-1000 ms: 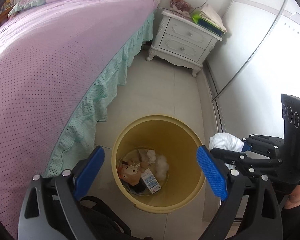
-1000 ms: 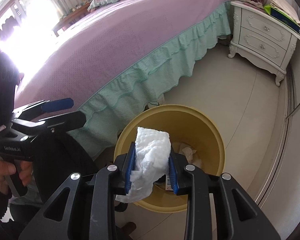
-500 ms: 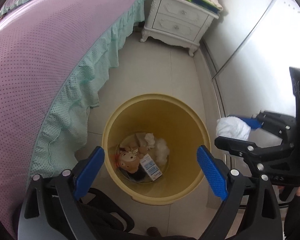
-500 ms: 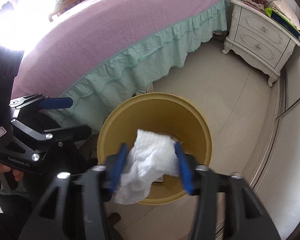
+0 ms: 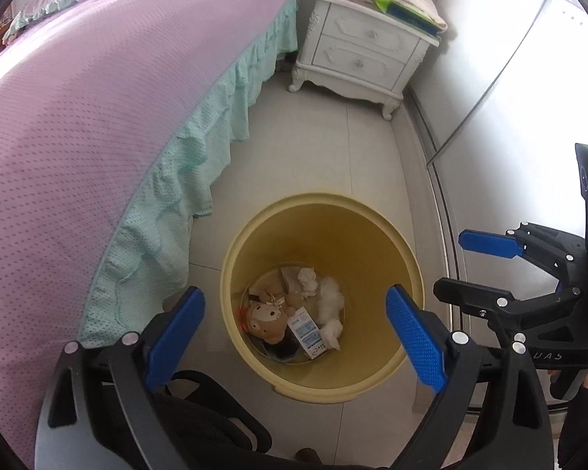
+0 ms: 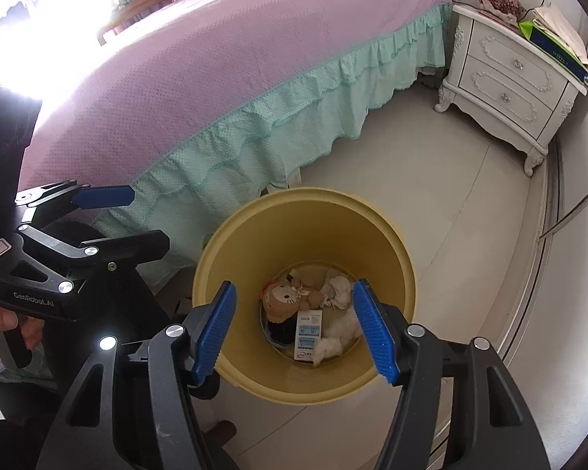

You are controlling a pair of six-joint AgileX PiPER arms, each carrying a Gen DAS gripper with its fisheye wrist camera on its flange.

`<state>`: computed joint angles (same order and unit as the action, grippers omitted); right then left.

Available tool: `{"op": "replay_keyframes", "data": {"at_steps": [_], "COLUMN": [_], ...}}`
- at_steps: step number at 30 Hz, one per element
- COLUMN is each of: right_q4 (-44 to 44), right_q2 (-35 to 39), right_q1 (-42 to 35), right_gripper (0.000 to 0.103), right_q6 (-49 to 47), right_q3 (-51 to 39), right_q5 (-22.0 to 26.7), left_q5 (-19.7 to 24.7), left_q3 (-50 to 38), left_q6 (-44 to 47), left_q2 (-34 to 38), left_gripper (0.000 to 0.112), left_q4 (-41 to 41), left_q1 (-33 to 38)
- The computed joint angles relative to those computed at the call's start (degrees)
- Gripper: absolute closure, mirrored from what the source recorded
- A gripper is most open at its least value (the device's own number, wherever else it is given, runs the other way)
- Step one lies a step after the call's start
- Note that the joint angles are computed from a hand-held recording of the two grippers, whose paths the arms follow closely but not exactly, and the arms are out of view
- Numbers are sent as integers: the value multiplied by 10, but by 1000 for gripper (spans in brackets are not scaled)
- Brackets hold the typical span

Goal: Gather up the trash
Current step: 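Open the right gripper to drop the tissue while the left gripper drops the bear, then swing both grippers back toward the bed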

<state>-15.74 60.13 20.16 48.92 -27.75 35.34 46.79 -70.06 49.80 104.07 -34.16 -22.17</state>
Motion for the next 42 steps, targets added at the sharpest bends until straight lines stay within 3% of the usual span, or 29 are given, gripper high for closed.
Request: {"op": "replay_keyframes", "data": {"at_steps": [5, 12, 19, 23, 26, 34, 36, 42], "right_q4": [-74, -214, -311, -340, -357, -256, -186, -39], "right_q2": [2, 25, 143, 224, 269, 404, 439, 557], "right_q1": [50, 111, 158, 190, 210, 245, 248, 261], "right_gripper": [42, 40, 29, 16, 14, 8, 8, 8], "right_q6": [87, 196, 225, 204, 194, 59, -22, -188], "right_q3": [-25, -96, -235, -340, -406, -598, -652, -846], "right_q5": [9, -7, -70, -96, -105, -125, -128, -75], "left_q5": [-9, -45, -51, -48, -35, -14, -22, -6], "left_q3": [13, 39, 22, -15, -50, -134, -143, -207], "left_q6": [19, 42, 51, 37, 30, -8, -22, -24], "left_q2": [-41, -136, -193, -194, -182, -126, -117, -59], "left_gripper": [19, 16, 13, 13, 13, 13, 13, 13], "left_q4": [-20, -42, -51, -40, -47, -42, -30, -29], "left_q1": [29, 145, 313, 397, 453, 559, 571, 623]}}
